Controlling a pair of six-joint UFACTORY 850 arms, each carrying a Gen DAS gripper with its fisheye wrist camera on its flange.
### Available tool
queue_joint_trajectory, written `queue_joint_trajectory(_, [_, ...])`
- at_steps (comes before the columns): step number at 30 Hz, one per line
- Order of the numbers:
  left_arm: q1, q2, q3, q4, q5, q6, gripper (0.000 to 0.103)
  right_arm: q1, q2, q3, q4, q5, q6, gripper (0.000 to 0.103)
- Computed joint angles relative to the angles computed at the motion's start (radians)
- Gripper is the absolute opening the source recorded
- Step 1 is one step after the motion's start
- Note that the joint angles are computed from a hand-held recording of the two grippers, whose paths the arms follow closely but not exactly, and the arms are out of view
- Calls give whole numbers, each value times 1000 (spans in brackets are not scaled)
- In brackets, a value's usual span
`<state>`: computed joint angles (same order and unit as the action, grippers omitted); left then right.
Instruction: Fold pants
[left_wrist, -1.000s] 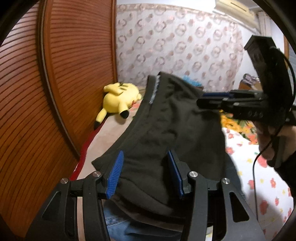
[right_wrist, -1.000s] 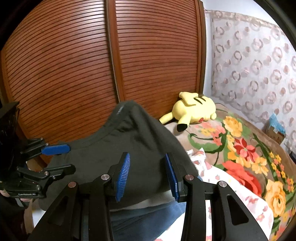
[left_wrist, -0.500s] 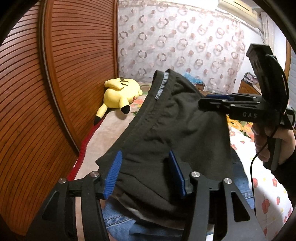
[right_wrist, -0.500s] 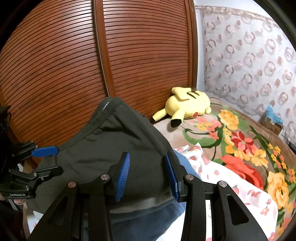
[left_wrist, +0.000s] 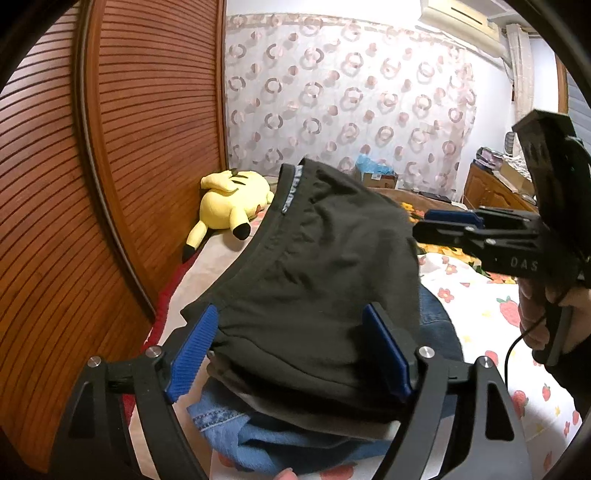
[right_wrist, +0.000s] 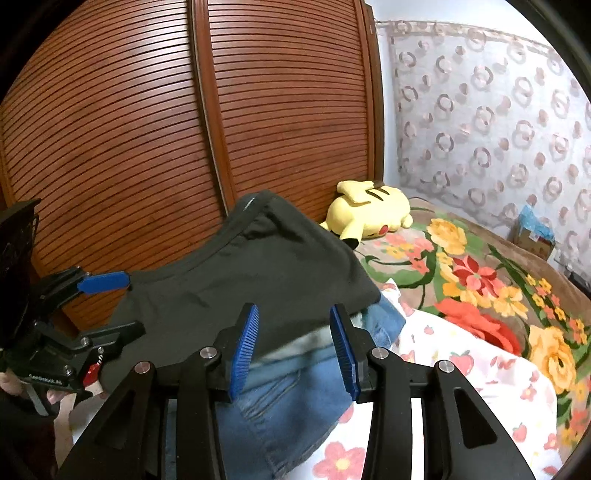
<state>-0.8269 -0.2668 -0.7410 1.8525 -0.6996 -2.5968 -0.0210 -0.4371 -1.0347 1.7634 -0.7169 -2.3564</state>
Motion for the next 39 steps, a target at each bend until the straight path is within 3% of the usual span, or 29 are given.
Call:
queue_joint_trajectory(12, [-82,50,27,-10,-50,13,82,-54,163,202,89,-25,-97,43])
queue_joint_trajectory(20, [-131,83,48,-21,-83,-18,82,-81,284,349,179,-33,-181,61])
queue_joint_trajectory(28, [-194,98,53,-42,-126,-7,82,-114,407,491,241,-39,-230,61])
queue_joint_trajectory(39, [-281,52,37,-37,-110,-41,82,-204,560,660,257,-51,-249,61])
